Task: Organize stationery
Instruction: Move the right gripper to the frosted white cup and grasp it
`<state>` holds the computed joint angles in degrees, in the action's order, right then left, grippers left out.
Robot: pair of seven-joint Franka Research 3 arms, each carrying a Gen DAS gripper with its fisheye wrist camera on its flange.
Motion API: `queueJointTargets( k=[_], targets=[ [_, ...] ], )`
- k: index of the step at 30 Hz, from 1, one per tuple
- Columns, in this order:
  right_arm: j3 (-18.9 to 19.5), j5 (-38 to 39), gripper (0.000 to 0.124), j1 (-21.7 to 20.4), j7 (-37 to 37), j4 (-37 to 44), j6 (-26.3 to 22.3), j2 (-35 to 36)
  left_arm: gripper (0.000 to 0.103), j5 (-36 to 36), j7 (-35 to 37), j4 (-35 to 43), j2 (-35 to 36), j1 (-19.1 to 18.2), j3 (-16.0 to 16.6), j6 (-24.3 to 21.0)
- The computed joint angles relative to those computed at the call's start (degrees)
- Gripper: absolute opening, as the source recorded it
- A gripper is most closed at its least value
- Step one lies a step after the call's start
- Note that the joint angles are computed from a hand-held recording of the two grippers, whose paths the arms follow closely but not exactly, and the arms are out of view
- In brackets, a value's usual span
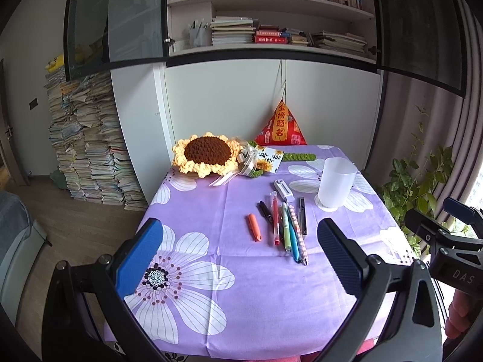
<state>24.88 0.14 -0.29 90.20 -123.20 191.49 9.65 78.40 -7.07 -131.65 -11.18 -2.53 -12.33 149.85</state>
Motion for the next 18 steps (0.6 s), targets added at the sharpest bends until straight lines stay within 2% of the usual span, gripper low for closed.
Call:
queueJointTargets(
  k=[3,5,7,8,10,14,15,18],
  targets=[
    [-3.79,1.79,0.097,4.02,-1.60,2.77,-2.92,1.77,0.102,-0.41,0.43,0.95,1.58,0.35,0.71,1.39],
    [-1.04,2.91,0.097,1.57,-3.36,4.34,-3.66,3.55,0.102,-0.30,0.45,1.62,2.63,0.58,1.10,2.02],
    [3.74,3.67,0.097,-2.75,-5.65,5.86,-3.10,5.94,0.102,0.29,0.07,2.49,4.09,0.87,1.59,2.68],
    [4.75,3.93,0.097,-3.51,-6.72,6.73,-2.20,7.41,0.102,0.44,-0.01,2.92,4.88,0.98,1.89,3.10],
    [2.38,4.97,0.097,-0.94,-8.20,8.64,-1.16,9.40,0.102,0.04,0.53,3.98,6.51,1.10,2.54,3.82],
    [-5.98,6.69,0.097,7.72,-10.78,13.94,-1.45,13.09,0.102,-3.01,3.56,6.86,10.49,1.22,4.02,5.17],
    [-6.81,6.96,0.097,8.62,-11.58,15.68,-2.17,14.29,0.102,-3.40,4.09,7.68,11.45,1.23,4.40,5.48],
    [-4.41,7.68,0.097,6.99,-14.58,20.59,-3.92,18.30,0.102,-2.70,4.29,10.02,13.86,1.01,5.39,5.76]
  ],
)
